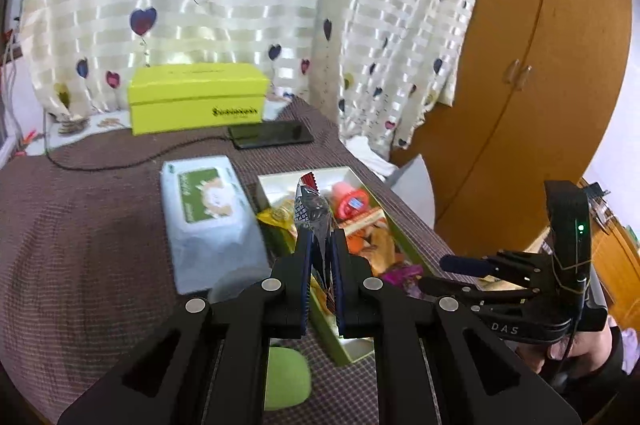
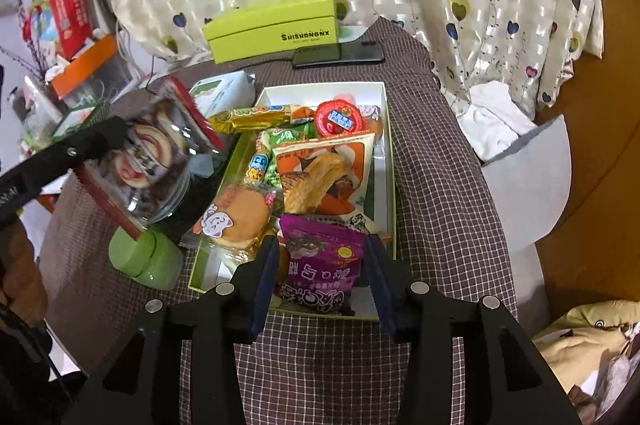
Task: Organize snacks
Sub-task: 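Lower the brown packet into the gift box with the left gripper and open it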
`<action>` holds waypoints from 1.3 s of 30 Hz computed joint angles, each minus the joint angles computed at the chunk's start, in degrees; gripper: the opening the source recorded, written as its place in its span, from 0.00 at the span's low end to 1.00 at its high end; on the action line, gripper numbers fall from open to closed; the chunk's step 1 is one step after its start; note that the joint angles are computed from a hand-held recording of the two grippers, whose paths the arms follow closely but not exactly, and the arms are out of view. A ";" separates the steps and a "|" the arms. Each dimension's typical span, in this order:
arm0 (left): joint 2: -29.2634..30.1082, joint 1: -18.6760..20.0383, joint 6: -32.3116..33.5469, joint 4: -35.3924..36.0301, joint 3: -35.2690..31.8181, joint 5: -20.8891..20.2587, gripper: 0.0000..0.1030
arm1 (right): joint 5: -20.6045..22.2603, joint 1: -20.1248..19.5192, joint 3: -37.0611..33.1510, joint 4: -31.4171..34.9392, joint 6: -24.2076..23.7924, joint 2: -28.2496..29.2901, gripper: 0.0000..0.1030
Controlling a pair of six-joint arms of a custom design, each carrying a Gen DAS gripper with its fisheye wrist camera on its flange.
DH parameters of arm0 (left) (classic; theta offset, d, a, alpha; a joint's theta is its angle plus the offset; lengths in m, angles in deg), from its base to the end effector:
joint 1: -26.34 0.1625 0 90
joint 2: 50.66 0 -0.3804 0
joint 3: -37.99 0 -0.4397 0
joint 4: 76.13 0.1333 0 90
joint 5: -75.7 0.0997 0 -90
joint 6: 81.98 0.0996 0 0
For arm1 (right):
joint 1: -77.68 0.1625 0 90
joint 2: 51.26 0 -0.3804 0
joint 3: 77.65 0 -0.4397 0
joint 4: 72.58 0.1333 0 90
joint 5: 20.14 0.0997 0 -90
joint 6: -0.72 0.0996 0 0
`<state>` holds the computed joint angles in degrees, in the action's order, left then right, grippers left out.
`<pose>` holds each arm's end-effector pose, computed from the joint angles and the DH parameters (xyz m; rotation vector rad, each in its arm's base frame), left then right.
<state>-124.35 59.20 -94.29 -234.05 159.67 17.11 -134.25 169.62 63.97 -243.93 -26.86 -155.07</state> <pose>-0.3395 -0.4398 0.1550 0.9277 2.6072 -0.8418 0.1058 -0.3881 0.2651 0.4218 -2.4204 0.8373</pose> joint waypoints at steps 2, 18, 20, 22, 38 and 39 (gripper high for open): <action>1.20 0.32 -0.23 0.74 -0.75 -1.02 0.10 | 0.34 -0.34 0.14 0.08 -0.04 -0.29 0.42; 9.98 2.21 -0.10 2.56 -7.55 -7.29 0.10 | 1.40 -2.11 0.45 0.90 0.33 -2.18 0.42; 11.32 2.48 -0.16 3.13 -8.29 -5.67 0.10 | 1.37 -2.05 0.48 1.16 0.10 -2.25 0.42; 12.10 2.79 -1.20 5.13 -8.99 -4.48 0.10 | 1.25 -1.99 0.39 1.31 0.02 -2.08 0.42; 12.42 3.33 -0.40 7.26 -8.83 -7.17 0.18 | 0.01 -0.94 0.39 1.71 0.21 -1.08 0.42; 12.58 3.28 -0.62 7.63 -8.85 -6.96 0.18 | 0.08 -0.95 0.48 1.78 0.14 -1.22 0.42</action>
<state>-111.78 62.48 -94.91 -226.42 150.82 10.15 -134.17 168.67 64.44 -242.15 -26.72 -156.29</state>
